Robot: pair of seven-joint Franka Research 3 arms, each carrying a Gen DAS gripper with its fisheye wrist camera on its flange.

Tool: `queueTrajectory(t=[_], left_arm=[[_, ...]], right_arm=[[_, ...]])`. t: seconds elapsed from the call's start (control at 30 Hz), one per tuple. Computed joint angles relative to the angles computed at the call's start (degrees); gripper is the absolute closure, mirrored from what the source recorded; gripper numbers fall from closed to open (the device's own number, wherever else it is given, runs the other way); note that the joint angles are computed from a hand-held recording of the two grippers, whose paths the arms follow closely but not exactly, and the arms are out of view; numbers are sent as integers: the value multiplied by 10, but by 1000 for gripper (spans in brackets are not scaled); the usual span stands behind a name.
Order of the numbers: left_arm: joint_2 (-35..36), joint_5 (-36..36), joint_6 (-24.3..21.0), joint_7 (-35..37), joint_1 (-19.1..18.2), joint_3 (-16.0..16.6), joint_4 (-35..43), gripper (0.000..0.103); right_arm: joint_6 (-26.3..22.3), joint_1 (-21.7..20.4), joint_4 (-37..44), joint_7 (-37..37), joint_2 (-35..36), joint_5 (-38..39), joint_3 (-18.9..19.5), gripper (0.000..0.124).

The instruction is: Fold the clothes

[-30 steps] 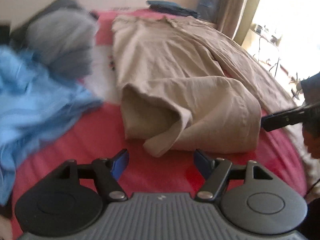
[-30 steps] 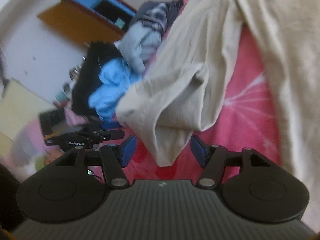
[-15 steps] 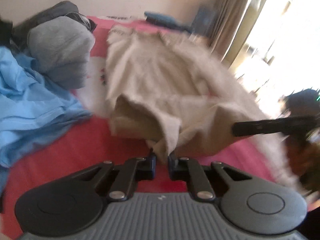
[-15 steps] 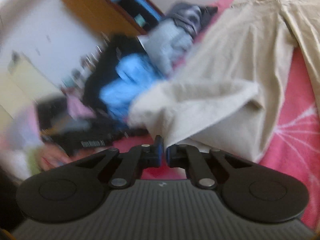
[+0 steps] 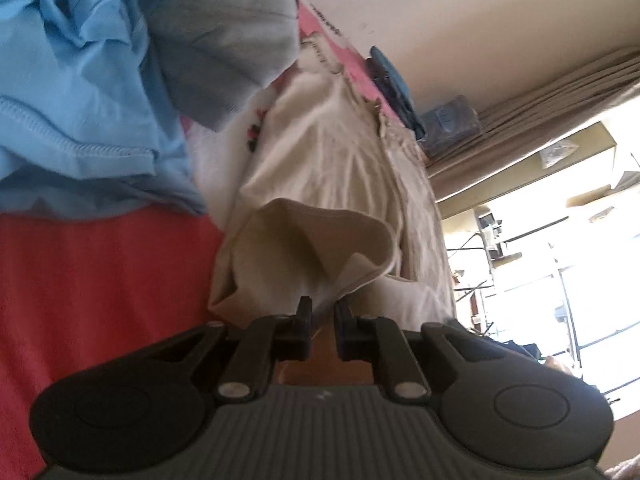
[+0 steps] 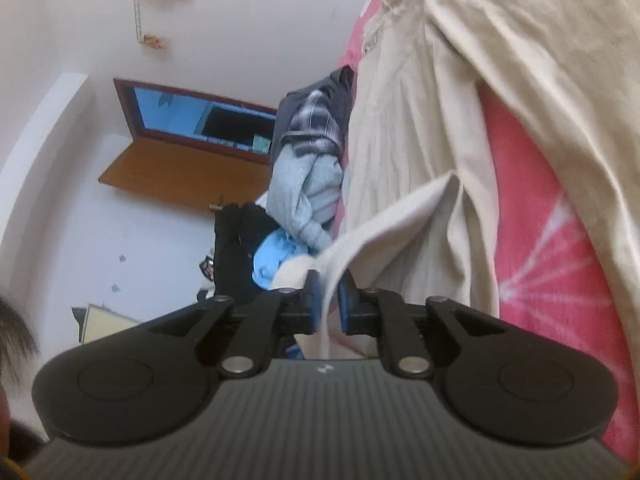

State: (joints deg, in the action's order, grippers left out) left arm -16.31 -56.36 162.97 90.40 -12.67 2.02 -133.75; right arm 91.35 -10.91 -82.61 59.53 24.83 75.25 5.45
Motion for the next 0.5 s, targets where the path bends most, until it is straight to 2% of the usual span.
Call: queueTrajectory(t=[0.03,0.07,0.17,0.23,0.3,0.37,0.5], left_arm=[[3,0,-1,1,0,0,1,91],[6,0,-1,2,1,1,1,91],[14,-1,-5,11,2,-2,3,83],[17,-1,-9,23,4,-4,4,74],[19,-1,-17,44,3,-6,5,58],[18,6,-28,62,4,-10,3,55],[18,94,-50,31,20,-35,-4,54]], right_arm=[[-2,0,-7,-6,-6,-9,-2,83],[-5,1,-14,-15,-12,-17,-4,71],[-19,5,-28,-58,-30,-39,-10,64],[-29,10,-39,-90,-44,-58,-15,59],[-41,17,-51,-126,-58,-79,-21,54],[-48,26,-60,-159,-71,-104,-27,53],[-13,54,-78,-189,-88,-140,-36,53]])
